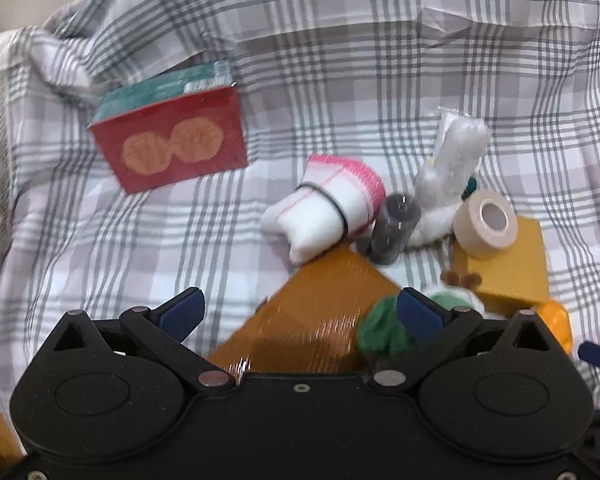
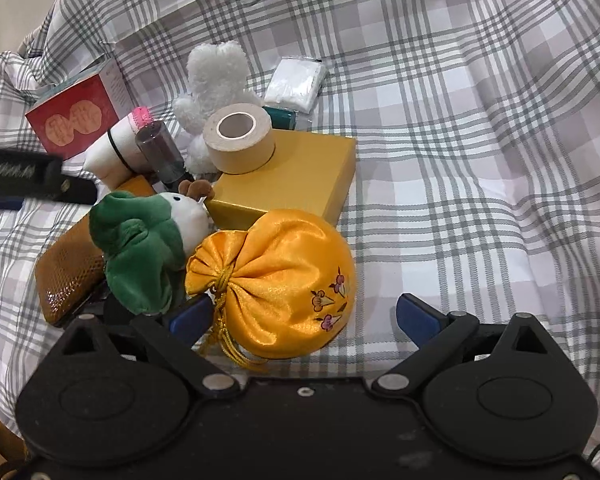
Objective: Organize soft objects
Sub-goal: 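Grasp the white pink-edged towel roll with left tool while right tool grasps orange pouch, then carry towel roll and orange pouch into the basket and open both tools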
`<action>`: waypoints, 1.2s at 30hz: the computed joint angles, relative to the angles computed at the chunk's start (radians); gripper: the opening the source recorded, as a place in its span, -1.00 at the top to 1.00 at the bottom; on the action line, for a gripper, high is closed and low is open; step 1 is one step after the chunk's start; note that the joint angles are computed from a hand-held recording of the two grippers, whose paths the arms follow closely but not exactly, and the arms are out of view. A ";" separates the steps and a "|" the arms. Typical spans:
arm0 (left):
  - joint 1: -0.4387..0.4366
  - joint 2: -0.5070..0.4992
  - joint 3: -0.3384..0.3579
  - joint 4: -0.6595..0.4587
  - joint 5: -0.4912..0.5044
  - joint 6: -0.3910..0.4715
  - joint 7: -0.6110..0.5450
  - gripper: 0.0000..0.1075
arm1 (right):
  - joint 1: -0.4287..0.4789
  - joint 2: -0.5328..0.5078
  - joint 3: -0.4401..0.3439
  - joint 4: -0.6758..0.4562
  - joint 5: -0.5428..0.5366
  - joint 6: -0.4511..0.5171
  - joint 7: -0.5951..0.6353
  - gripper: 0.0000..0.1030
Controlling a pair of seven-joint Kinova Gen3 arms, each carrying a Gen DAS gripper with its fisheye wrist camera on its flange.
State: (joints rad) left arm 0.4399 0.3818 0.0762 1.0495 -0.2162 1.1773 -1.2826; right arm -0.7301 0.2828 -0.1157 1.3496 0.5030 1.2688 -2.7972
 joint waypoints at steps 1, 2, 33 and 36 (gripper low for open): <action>0.002 0.010 -0.001 -0.009 -0.005 -0.006 0.000 -0.85 | 0.002 -0.001 0.000 0.002 -0.001 -0.003 0.000 -0.91; 0.004 0.024 -0.004 -0.022 -0.012 -0.012 -0.002 -0.85 | 0.004 -0.001 0.000 0.005 -0.004 -0.008 0.002 -0.91; -0.109 0.146 0.030 -0.092 0.190 -0.184 -0.190 -0.10 | 0.025 0.004 0.005 0.023 -0.039 -0.073 0.029 -0.50; -0.087 0.130 0.000 -0.076 0.169 -0.201 -0.161 -0.05 | 0.022 0.004 0.006 0.020 -0.035 -0.068 0.023 -0.40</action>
State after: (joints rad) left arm 0.3527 0.5119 0.0766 0.9735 -0.0474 0.9766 -1.4435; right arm -0.7078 0.2864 -0.1095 1.3696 0.4684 1.2010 -2.7743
